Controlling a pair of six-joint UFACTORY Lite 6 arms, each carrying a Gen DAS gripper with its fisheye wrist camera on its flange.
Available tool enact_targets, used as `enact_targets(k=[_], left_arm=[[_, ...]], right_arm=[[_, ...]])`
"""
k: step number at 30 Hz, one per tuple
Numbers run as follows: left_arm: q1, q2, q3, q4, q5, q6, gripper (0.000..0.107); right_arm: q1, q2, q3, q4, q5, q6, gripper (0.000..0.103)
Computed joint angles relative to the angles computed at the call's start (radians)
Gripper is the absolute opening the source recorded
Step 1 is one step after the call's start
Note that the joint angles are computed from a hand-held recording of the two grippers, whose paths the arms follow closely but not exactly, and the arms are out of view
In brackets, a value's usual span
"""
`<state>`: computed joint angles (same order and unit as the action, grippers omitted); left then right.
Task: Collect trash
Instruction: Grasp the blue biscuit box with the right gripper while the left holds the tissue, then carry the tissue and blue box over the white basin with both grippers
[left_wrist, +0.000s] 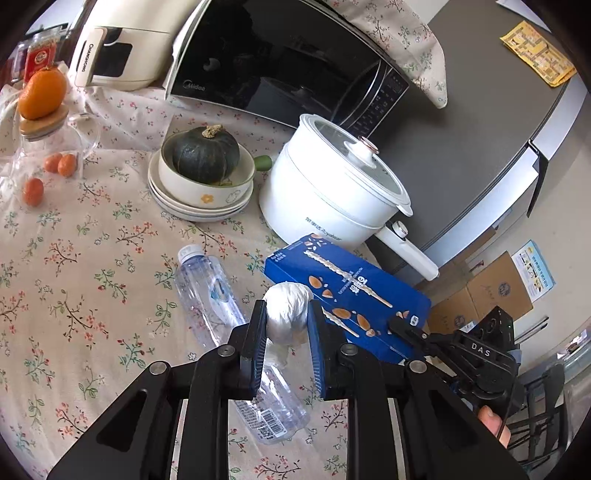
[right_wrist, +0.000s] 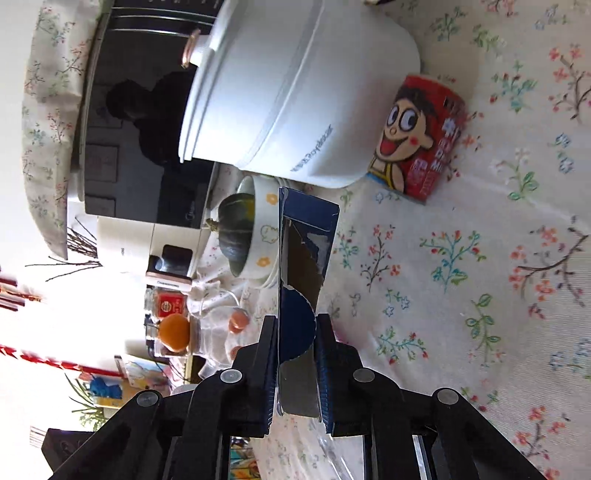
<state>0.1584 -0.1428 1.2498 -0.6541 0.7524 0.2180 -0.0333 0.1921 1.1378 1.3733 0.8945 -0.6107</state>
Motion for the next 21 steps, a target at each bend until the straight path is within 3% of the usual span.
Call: enact_targets(k=[5, 11, 14, 21], left_arm=[[-0.082, -0.036, 0.005, 0.010, 0.008, -0.023, 0.022], [-0.251, -0.084, -0.017, 0.016, 0.011, -0.061, 0.022], [-0.355, -0.128, -0.048, 0.024, 0.006, -0.116, 0.022], [-0.746, -0.127, -0.074, 0.267, -0.080, -0.403, 0.022]], right_arm=[[-0.154, -0.225, -0.097, -0.184, 0.123, 0.057, 0.017], [-0.511, -0.438, -0.219, -0.343, 0.404, -0.034, 0.017], [-0.724, -0.456, -0.236, -0.420, 0.536, -0.118, 0.017], [-1.014, -0.329, -0.087, -0.568, 0.719, -0.290, 0.017]])
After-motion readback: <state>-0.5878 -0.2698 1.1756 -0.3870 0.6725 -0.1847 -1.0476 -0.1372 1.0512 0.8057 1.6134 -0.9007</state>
